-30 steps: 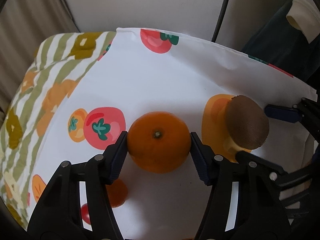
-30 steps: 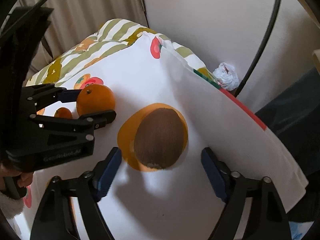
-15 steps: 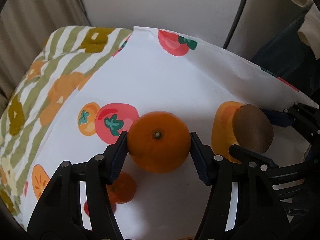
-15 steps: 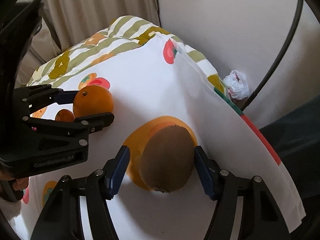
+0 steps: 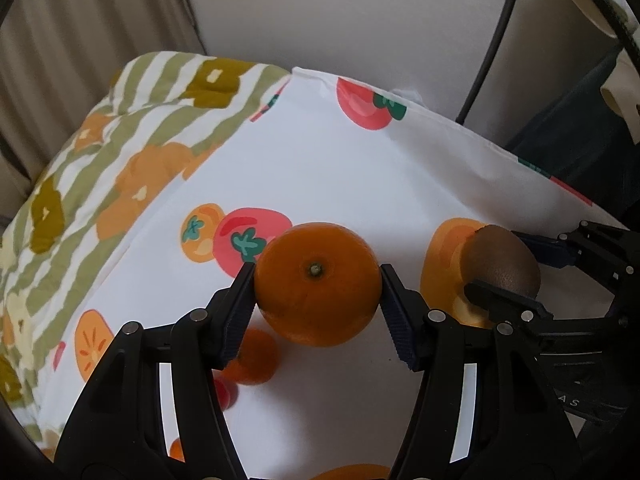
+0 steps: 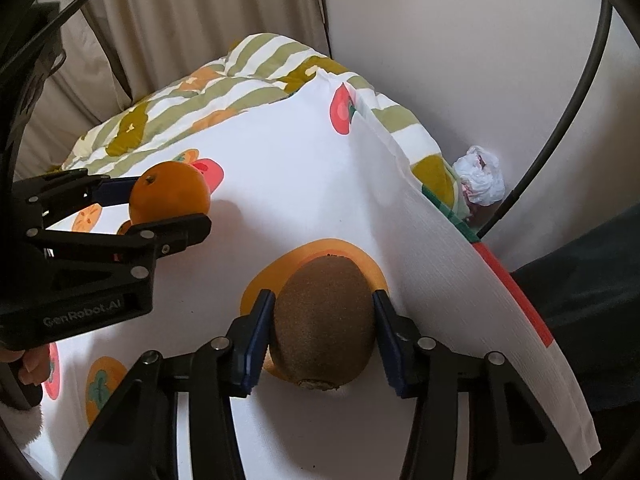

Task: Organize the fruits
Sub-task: 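Grasp the orange with left tool while right tool grasps the kiwi, then carry the orange and kiwi over the cream bowl with both tools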

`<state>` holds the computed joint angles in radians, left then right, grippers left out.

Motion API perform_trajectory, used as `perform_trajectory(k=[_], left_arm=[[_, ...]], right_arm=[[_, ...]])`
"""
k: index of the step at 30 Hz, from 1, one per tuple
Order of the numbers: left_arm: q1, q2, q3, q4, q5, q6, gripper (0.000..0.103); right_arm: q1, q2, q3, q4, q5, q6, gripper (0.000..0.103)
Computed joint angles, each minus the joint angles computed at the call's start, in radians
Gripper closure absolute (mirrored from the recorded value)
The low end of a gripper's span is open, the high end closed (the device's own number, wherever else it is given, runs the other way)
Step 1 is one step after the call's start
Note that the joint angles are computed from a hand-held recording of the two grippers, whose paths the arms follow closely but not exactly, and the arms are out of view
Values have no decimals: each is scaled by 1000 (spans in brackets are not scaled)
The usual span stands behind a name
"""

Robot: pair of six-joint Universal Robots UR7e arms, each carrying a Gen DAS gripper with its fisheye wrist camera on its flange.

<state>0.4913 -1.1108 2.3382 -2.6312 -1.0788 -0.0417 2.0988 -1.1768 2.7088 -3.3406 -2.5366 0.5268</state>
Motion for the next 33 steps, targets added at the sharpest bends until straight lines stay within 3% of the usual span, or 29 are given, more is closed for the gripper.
perform_trajectory(k=[11,21,29,33], left_arm=[[-64,-118,45,48,26,-122,39],[-128,-359,72,235,70,-313,39],[-141,-606,96,500,164,-462,39],[-126,-732,100,655,219,-523,39]], right_arm=[[88,-102,-1,101,-23,10,58],[190,-146,-78,262,-15,19,58],[241,-50,-181,248,49,-91,58],[242,46,-247,181,130,-166,58]])
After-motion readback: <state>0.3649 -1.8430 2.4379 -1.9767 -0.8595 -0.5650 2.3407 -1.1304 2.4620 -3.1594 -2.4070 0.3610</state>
